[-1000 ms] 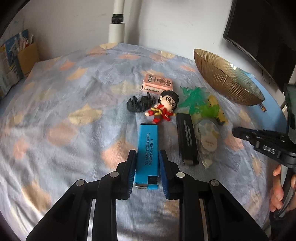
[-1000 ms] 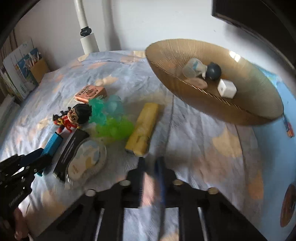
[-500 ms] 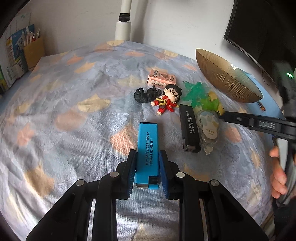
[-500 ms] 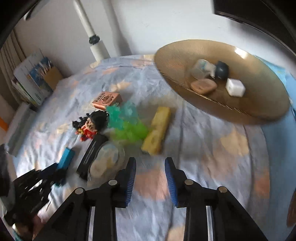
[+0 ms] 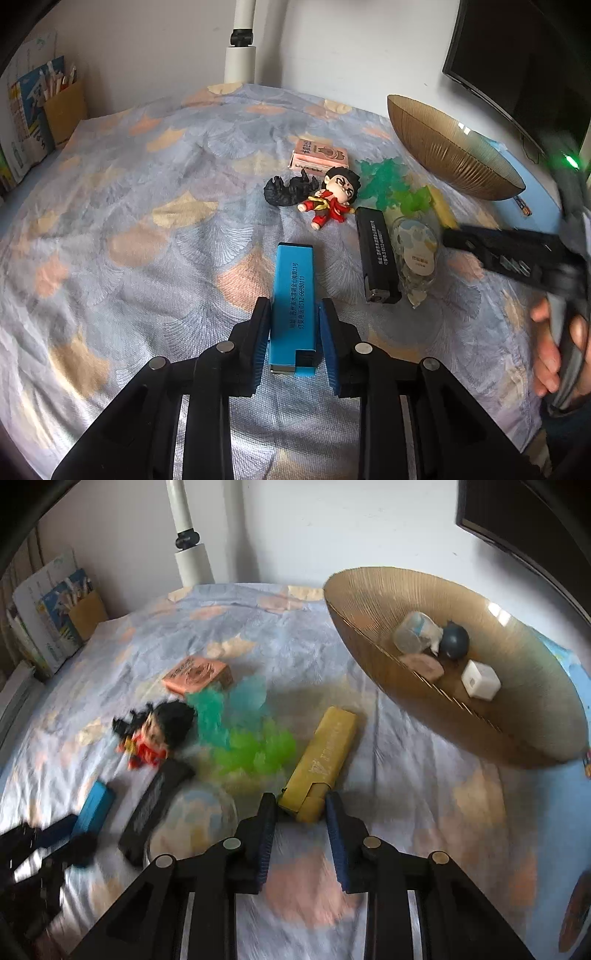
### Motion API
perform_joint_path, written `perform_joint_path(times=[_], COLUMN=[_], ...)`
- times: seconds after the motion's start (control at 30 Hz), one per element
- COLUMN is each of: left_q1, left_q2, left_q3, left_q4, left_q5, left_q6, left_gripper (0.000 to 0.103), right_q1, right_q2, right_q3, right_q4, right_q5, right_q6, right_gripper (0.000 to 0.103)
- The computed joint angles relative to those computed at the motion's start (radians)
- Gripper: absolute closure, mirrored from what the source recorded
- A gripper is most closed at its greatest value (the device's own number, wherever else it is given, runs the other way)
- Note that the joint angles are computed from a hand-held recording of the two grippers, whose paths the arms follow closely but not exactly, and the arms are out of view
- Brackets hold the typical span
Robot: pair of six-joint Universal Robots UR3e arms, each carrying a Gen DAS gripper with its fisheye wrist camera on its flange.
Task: Organize rigid objects
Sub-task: 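Grasp the yellow stick with right tool while left tool holds blue box, then lift blue box with left tool while right tool lifts yellow stick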
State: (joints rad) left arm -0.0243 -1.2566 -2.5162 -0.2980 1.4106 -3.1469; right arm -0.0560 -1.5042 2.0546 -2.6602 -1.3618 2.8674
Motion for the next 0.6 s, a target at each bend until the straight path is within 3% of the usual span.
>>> perform_joint_path(times=[0.13,0.23,0.37,0.5,0.6], left_q1=[-0.020,-0.028,-0.020,-0.032,-0.045], left_q2=[-0.011,-0.022,-0.014,-0.025,-0.030], left_q3=[0.004,0.009,0.004,0.011,0.024], left_q4=[0.009,0.017,0.013,0.015,0.003], left_q5=[0.016,0.028,0.014,0.021,0.028], left_q6=[0.001,0.002,0.010,0.011,0.005], left_gripper=[0.074,0.074,0.071,0.068,0.063], right_q1=[-0.133,-0.300,-0.474,-0.564,-0.535], right_q2=[-0.222,-0.427,-0.566,-0.540,-0.515], right_q3=[0.172,0.253,0.260,0.182,0.174], right_q4=[0.098,0.359,0.613,0.761,0.754], right_q5=[0.117,0.245,0.294,0.321,0.356], right_q6=[-0.169,-0.414,-0.621,-0.626,-0.572], right_gripper=[0.076,0.076,0.076,0.070,0.050])
